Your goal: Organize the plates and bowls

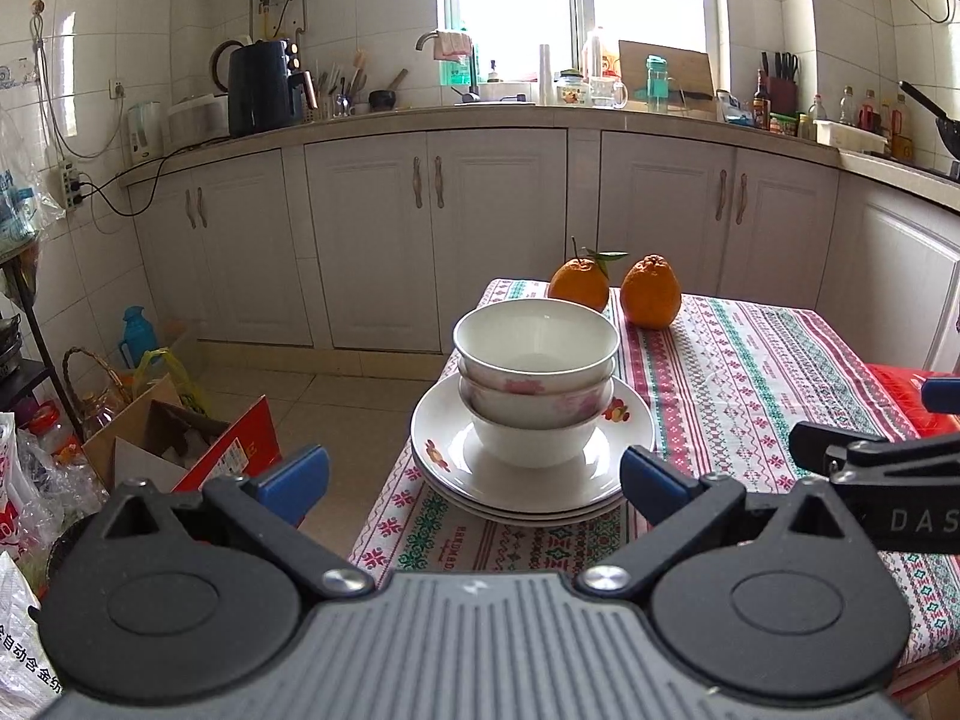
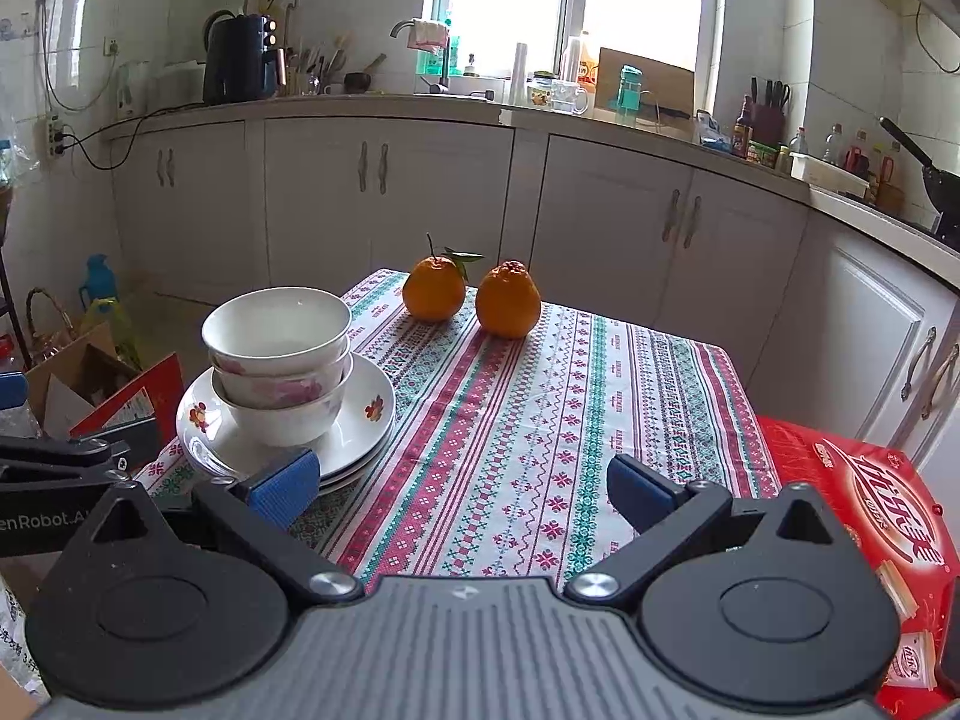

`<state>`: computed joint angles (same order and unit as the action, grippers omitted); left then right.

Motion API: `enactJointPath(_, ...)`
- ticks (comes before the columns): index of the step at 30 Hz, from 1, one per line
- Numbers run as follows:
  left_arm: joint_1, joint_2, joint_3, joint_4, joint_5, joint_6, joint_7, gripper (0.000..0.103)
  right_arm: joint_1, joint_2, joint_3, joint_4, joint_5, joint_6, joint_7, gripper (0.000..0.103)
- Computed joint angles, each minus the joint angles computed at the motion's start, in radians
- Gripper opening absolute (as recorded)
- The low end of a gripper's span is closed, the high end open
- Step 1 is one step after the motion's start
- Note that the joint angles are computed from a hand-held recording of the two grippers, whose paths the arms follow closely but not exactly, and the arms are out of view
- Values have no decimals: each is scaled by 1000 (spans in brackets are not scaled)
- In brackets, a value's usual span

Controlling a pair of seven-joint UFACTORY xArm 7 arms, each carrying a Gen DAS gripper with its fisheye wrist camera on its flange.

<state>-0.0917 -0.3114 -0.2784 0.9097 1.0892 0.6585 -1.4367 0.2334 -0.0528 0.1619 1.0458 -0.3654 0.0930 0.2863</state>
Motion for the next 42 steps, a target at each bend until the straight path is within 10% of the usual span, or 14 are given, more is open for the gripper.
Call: enactJointPath(42, -34, 16, -1, 24, -5, 73, -10, 102, -11, -2, 3, 0, -59, 0, 62, 103)
